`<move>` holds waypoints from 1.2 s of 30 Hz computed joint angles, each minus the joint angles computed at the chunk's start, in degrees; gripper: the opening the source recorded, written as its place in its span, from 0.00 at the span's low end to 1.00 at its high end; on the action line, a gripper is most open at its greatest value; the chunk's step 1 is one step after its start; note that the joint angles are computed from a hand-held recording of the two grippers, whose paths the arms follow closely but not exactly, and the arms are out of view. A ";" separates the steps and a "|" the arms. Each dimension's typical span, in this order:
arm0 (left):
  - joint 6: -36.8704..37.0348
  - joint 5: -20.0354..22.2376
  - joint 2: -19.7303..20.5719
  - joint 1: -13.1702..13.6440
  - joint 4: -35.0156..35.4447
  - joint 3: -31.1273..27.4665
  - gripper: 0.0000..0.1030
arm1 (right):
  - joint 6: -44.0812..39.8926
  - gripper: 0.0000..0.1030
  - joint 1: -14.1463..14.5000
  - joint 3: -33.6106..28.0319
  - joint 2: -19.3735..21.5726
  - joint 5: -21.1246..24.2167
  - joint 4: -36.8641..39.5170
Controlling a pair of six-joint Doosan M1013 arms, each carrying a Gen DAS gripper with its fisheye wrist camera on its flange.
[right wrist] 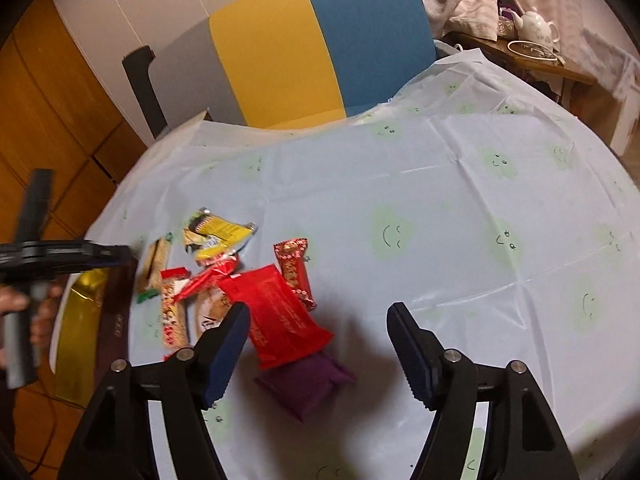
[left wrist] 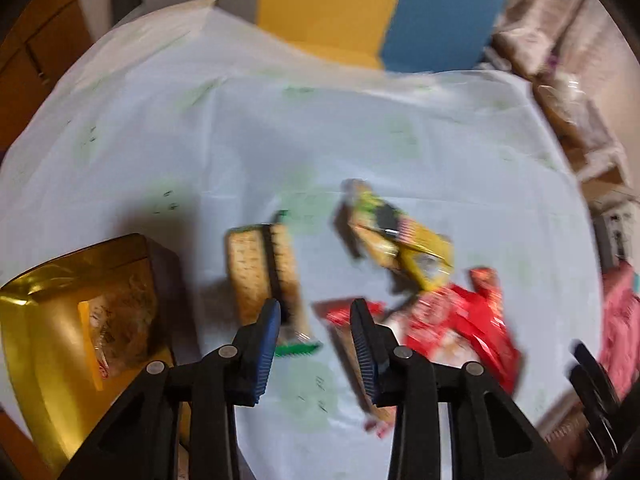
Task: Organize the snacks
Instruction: 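Reach the left gripper to the green-edged cracker pack and grasp it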
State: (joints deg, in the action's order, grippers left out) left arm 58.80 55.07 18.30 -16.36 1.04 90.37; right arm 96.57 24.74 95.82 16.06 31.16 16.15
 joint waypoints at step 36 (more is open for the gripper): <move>-0.04 -2.30 -1.51 -3.21 9.01 5.38 0.24 | -1.96 0.75 -0.86 1.05 -1.01 -2.31 5.10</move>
